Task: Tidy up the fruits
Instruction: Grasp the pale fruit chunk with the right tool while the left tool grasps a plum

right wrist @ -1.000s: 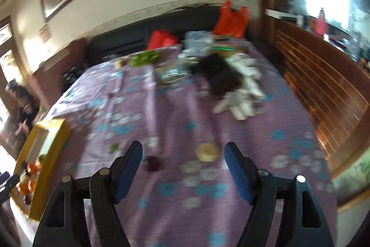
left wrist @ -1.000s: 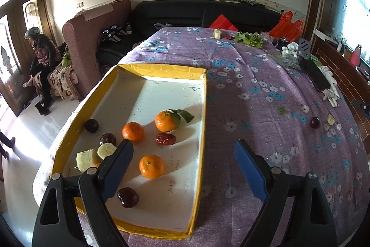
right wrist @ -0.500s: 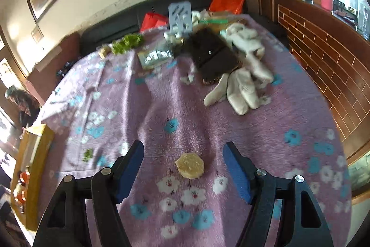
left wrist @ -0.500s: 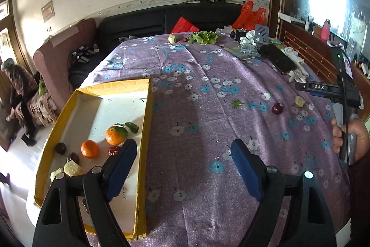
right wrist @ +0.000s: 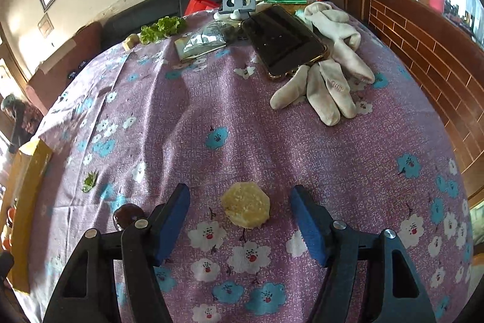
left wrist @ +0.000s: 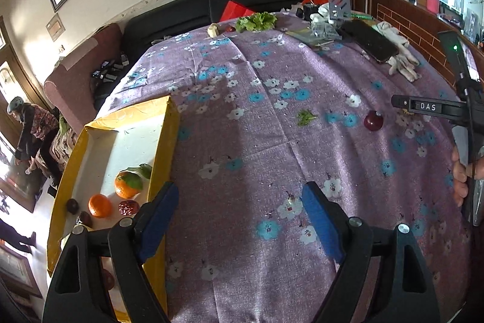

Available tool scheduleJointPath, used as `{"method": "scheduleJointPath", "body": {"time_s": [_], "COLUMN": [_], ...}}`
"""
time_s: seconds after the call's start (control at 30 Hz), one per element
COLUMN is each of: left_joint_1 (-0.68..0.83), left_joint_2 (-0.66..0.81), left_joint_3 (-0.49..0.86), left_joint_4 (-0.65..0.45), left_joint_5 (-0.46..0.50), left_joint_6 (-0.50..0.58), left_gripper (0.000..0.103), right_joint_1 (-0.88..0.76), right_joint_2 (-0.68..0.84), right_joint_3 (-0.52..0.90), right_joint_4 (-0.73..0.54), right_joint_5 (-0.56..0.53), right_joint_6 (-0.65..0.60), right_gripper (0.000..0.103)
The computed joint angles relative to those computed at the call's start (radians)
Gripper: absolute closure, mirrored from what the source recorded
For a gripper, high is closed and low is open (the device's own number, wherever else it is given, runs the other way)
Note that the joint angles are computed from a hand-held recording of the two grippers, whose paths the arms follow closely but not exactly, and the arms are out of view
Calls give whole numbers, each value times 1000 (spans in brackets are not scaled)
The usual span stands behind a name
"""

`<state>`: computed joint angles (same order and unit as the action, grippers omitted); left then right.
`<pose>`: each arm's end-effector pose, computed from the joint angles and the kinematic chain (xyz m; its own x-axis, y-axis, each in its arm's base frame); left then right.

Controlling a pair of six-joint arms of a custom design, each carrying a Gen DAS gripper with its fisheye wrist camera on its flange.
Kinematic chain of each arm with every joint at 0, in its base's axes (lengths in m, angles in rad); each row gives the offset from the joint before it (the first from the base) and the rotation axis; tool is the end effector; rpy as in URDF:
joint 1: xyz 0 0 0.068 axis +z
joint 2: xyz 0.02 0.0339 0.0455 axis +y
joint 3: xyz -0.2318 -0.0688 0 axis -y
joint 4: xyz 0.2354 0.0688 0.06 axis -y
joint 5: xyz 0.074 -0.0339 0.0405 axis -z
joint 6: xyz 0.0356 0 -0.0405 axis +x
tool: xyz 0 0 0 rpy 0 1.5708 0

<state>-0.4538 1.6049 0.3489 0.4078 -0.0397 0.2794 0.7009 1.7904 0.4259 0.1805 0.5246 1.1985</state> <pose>0.2076 -0.0997 0.0577 -0.5337 0.5669 -0.6275 0.5843 0.7836 0.2110 0.1773 0.1263 0.0245 -0.6429 0.5124 -0.5693 0.5088 0.8413 0.1826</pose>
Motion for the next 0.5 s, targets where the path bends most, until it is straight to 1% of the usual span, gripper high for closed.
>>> {"method": "scheduleJointPath", "body": {"time_s": [0.1,0.3,0.37,0.43,0.5], "left_joint_1": [-20,-28,-27,-18,-3], "left_joint_2": [35,62,66,71,78], "left_joint_3": [19,38,42,57,87], "left_joint_4": [1,-10,-14,-41,-89], "left_joint_5": [-21,-24,-20,7,52], "left_joint_6": [-5,-9,-11,-14,-18], "left_gripper": [20,20,20,20,20], "right_joint_1": [0,13,17,18,17], "right_joint_2": [7,32,38,48,37], "right_joint_3": [1,43,56,72,57], "right_joint_4": [3,-70,-96,-125,-113], "right_joint_5": [0,21,30,41,41], "right_joint_6": [0,18,24,30,33], "right_gripper": [32,40,45,58,64]}}
